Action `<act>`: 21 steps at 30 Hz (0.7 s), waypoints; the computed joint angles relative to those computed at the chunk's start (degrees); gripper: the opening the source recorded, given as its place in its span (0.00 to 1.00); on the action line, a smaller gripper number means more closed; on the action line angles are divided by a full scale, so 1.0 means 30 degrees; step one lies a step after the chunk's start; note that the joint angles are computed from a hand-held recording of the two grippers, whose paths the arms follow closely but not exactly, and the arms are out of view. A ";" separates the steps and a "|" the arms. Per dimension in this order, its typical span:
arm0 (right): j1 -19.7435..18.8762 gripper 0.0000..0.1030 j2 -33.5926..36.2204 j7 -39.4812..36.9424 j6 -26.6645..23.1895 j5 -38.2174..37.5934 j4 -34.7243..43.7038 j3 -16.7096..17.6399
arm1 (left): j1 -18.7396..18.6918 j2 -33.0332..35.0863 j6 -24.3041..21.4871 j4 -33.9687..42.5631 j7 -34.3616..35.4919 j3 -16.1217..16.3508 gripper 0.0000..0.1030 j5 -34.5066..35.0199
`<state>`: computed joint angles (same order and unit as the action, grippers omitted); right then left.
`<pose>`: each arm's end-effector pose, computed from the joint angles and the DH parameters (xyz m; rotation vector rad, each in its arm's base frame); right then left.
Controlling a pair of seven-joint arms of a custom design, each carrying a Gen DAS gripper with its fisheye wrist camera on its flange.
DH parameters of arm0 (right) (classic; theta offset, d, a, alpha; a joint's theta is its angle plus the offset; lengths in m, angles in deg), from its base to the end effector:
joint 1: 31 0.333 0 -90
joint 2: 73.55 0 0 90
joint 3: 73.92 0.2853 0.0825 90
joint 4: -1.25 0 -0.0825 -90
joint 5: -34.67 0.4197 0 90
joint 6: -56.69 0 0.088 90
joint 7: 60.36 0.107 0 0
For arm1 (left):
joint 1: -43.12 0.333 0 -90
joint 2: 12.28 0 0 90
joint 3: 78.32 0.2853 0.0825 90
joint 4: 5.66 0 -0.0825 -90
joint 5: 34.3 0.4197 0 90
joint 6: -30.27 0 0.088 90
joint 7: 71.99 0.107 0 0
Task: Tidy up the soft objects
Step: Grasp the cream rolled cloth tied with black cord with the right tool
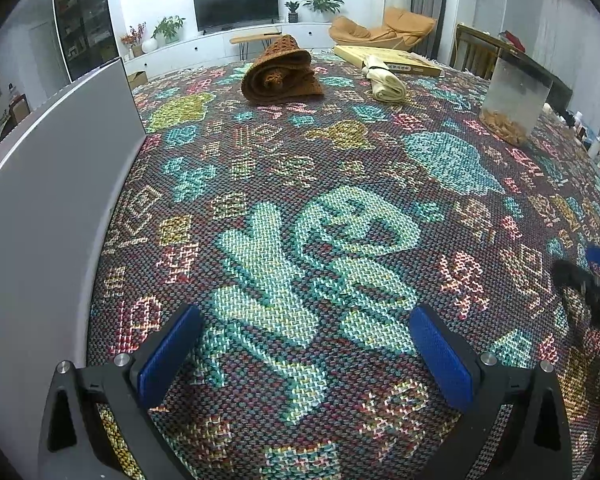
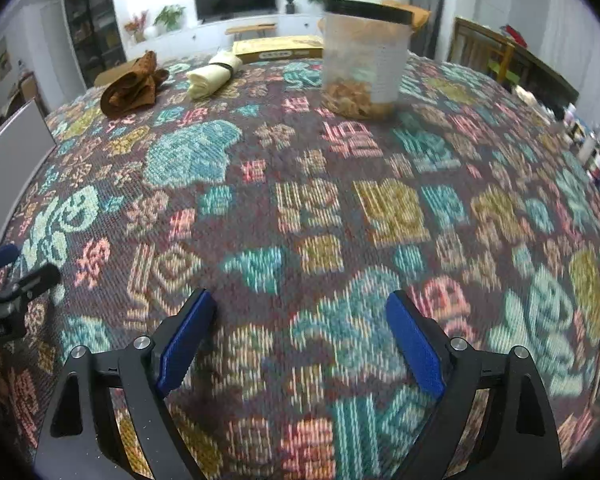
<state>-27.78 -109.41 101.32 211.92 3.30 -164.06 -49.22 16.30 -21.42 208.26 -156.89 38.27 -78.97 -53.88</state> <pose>0.3587 0.1756 0.3253 -1.5619 2.1764 -0.7565 0.4472 -0.2006 0.3093 -1.3927 2.3365 -0.7601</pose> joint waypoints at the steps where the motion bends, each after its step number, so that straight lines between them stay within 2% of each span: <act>1: -0.0684 0.88 0.0452 -0.0276 0.0499 -0.0228 0.0507 0.0221 | 0.0079 -0.0009 0.0020 -0.0019 -0.0065 -0.0071 1.00 0.0093; 4: -0.2023 0.87 0.4072 -0.0566 0.2303 -0.2713 0.3784 -0.0928 | 0.0167 -0.0013 0.0035 -0.0030 -0.0243 -0.0150 1.00 0.0249; 7: -0.3501 0.87 0.7958 -0.1438 0.2858 -0.3257 0.7649 -0.0680 | 0.0393 -0.0027 0.0095 -0.0076 -0.0730 -0.0357 1.00 0.0660; 8: -0.3104 0.87 0.9260 -0.1609 0.2511 -0.3497 0.9015 -0.1274 | 0.0365 -0.0036 0.0101 -0.0084 -0.0791 -0.0323 1.00 0.0714; 9: -0.3039 0.87 1.0926 -0.2855 0.2444 -0.2697 1.0683 -0.1576 | 0.0320 -0.0042 0.0105 -0.0089 -0.0820 -0.0274 1.00 0.0745; 11: -0.2578 0.86 1.3437 -0.3579 0.1317 -0.2252 1.3523 -0.2099 | 0.0280 -0.0032 0.0105 -0.0085 -0.0895 -0.0210 1.00 0.0817; 13: -0.2201 0.85 1.5277 -0.4329 0.0534 -0.1464 1.5551 -0.2560 | 0.0385 -0.0038 0.0130 -0.0099 -0.1134 -0.0298 1.00 0.1043; 16: -0.1528 0.84 1.6864 -0.4264 0.0395 -0.1131 1.7097 -0.3473 | 0.0449 -0.0045 0.0158 -0.0117 -0.1426 -0.0342 1.00 0.1281; 17: -0.1226 0.79 1.7177 -0.4281 0.0094 -0.1166 1.7433 -0.3775 | 0.0422 -0.0059 0.0168 -0.0132 -0.1474 -0.0313 1.00 0.1328; 18: -0.0630 0.36 1.7483 -0.4950 -0.0631 -0.0480 1.7769 -0.4314 | 0.0306 -0.0064 0.0164 -0.0130 -0.1428 -0.0202 1.00 0.1275; 21: -0.0288 0.38 1.6524 -0.4383 0.0177 -0.0925 1.6533 -0.4728 | 0.0154 -0.0075 0.0180 -0.0143 -0.1402 -0.0065 1.00 0.1214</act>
